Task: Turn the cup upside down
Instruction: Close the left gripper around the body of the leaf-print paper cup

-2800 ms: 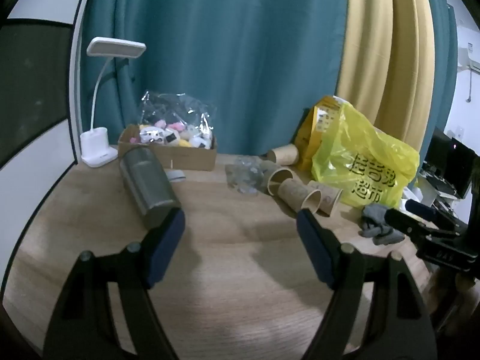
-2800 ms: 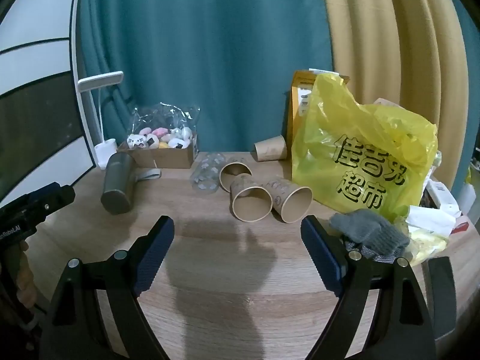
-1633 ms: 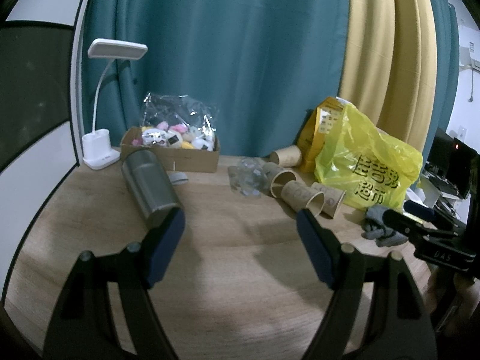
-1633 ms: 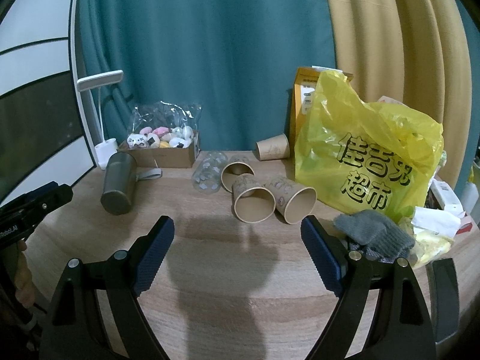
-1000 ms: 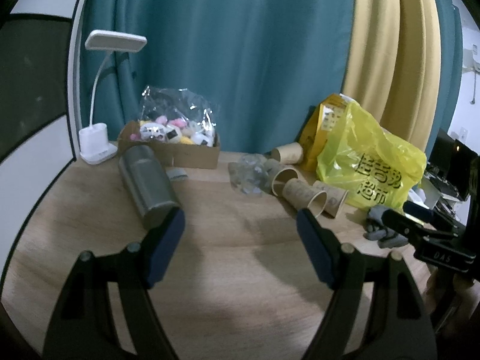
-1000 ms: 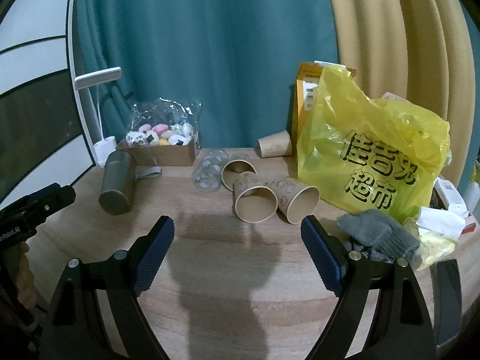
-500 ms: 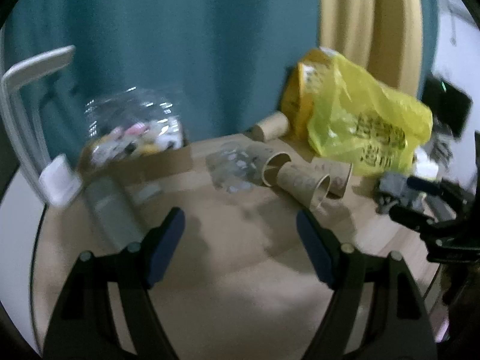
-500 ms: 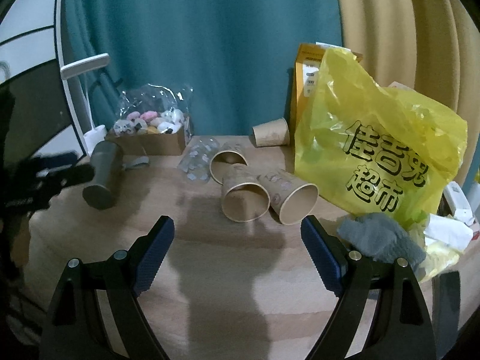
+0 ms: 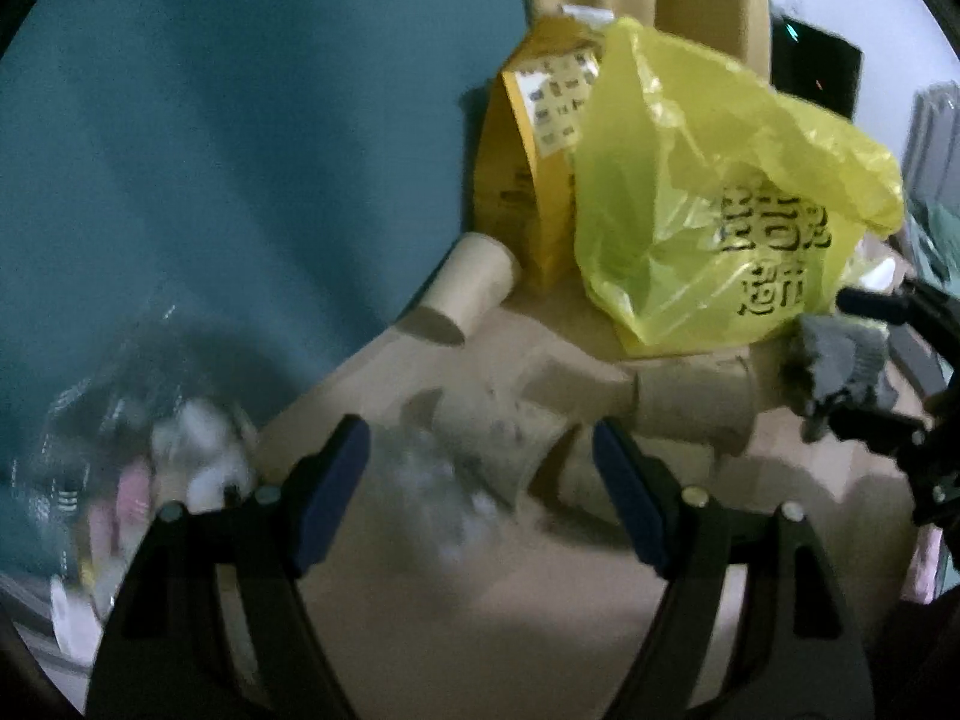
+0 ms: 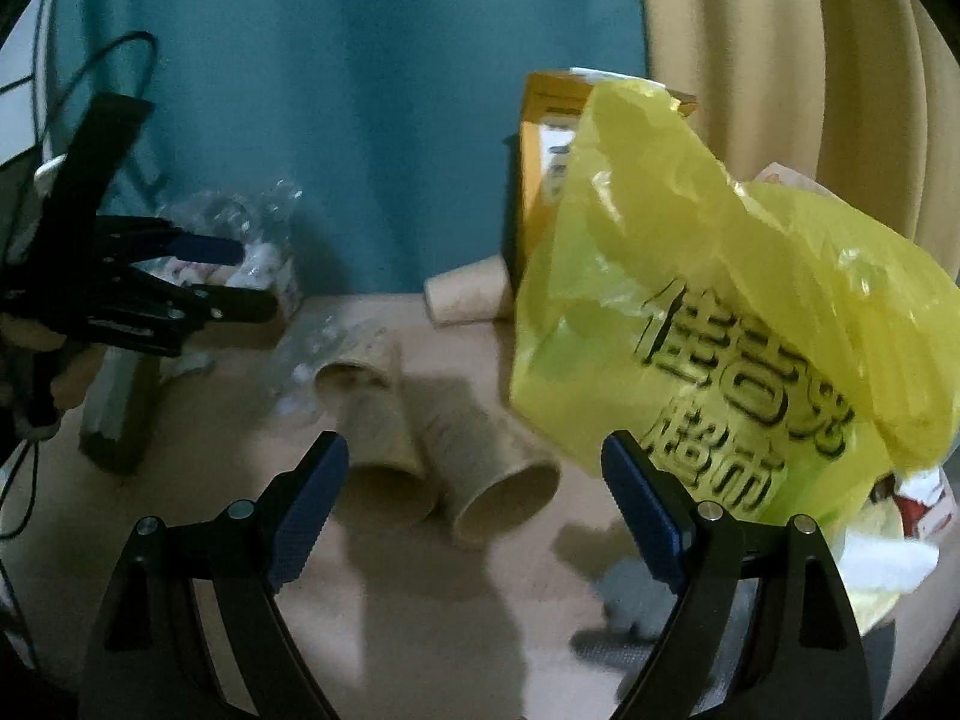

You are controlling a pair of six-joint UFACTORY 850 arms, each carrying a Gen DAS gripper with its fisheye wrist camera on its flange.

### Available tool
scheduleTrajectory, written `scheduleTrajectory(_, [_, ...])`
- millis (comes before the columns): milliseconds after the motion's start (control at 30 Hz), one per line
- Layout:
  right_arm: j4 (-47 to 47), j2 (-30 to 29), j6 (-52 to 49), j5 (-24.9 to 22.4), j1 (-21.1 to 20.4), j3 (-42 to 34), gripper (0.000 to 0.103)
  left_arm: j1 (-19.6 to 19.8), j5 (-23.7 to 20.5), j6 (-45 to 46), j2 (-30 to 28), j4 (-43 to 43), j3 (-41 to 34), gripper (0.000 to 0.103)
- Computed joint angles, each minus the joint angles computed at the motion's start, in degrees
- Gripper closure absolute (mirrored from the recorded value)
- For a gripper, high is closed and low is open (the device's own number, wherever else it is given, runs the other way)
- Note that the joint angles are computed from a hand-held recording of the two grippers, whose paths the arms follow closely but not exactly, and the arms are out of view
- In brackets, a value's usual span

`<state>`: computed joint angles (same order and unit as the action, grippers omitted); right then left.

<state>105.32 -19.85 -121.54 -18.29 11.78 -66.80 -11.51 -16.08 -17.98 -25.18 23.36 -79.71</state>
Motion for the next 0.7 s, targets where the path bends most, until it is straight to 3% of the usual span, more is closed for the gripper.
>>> scheduleTrajectory(100, [-6.18,-3.66,8.80,0.67,-0.24,-4.41,0.014,1.05,-4.23,14.08,-6.38,-9.99,-8.73,0.025])
scheduleTrajectory(167, [-8.70,-5.67,13.13,1.63,-0.22,-6.83,0.014,1.55,-6.66,19.00,-10.26,-12.13,-14.00,0.025])
scheduleTrajectory(300, [-3.26,-7.48,9.96,2.71,-0.40,-8.83,0.014,3.04,-13.07,28.59,-20.02,-18.22,-27.75,0.025])
scheduleTrajectory(433, [0.58,-10.50,7.93,3.01,-0.36,-11.60,0.014,3.79,-18.49,35.46,-27.73,-23.07,-38.48,0.026])
scheduleTrajectory(700, [-0.30,-14.38,11.60,2.64,0.12,-15.87,0.014,3.85,-32.82,38.65,-44.97,-21.08,-65.50,0.026])
